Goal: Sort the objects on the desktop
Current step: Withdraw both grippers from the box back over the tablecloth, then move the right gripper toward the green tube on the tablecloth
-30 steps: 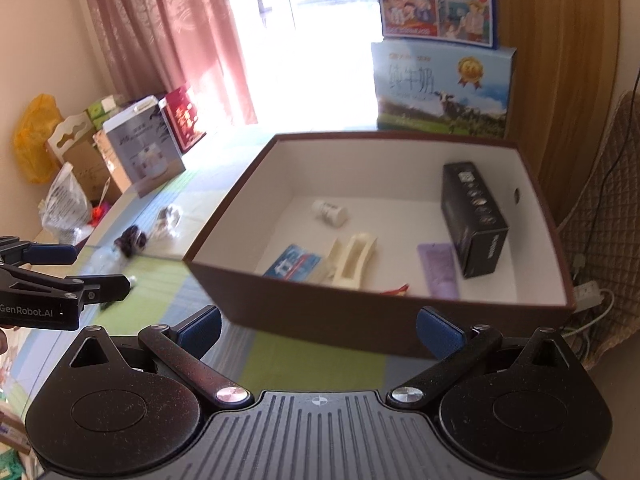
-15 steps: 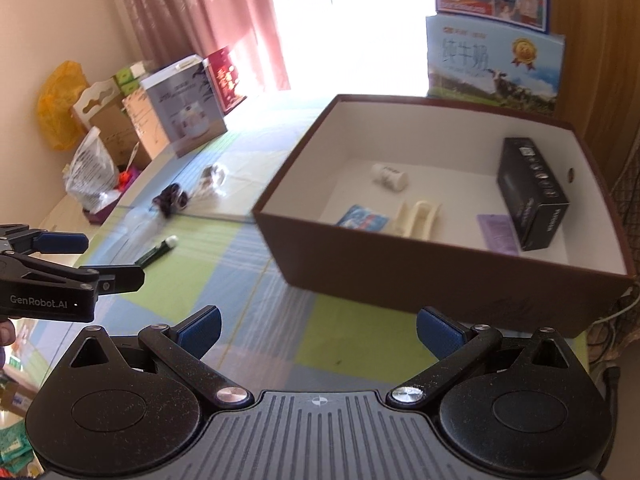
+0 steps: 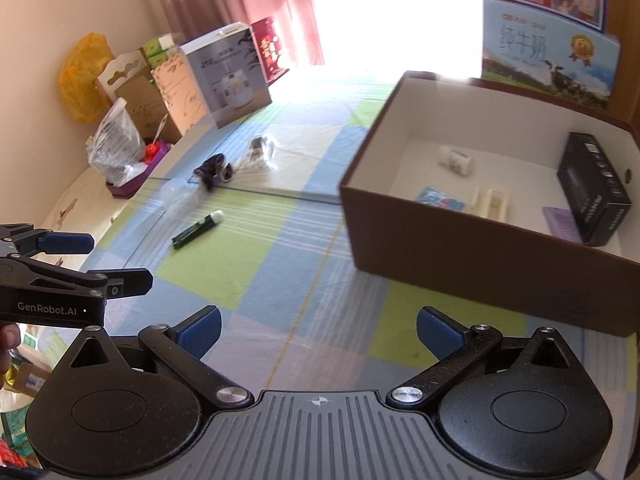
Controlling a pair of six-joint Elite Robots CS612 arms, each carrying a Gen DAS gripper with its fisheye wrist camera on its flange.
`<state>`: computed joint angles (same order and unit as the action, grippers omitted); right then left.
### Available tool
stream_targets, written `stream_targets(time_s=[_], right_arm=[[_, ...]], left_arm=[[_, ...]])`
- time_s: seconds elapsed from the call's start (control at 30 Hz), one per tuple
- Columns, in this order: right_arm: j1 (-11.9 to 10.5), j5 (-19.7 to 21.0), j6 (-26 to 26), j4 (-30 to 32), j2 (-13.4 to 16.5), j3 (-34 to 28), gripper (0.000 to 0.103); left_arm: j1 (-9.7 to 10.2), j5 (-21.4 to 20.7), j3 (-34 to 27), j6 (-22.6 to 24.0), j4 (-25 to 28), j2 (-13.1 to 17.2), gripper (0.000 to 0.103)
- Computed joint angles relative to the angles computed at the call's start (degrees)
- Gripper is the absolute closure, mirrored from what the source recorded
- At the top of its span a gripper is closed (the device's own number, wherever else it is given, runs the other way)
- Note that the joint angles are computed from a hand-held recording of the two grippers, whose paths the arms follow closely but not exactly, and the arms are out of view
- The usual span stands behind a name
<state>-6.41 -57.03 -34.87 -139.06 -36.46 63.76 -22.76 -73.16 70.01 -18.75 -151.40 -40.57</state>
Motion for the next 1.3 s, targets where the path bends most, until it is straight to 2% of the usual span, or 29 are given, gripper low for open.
stream_targets(time_s=[0.5,0.9,1.2,1.3], right_arm=[[3.3,-1.8,1.3,1.2,0.5,0.0,0.002],[6.5,-3.1,3.4,1.4,2.8,-2.6,0.002],[8.5,-4.9,11.5,-3.2,5.9,-5.7,0.002],[9.2,-5.3,12.5,-3.9,6.8,-6.6,0.002]], left_arm=[[2.66,0.1,3.4,-1.5,-0.3,-1.7,0.011],[5.23,-0.8,3.2,-1.4,0.3,-1.0,0.011],[7.14,-1.2,0.5,-0.5,1.8,1.2,0.011],[7.69,-1.2,-0.8,-0.2,2.4,2.1,0.011]])
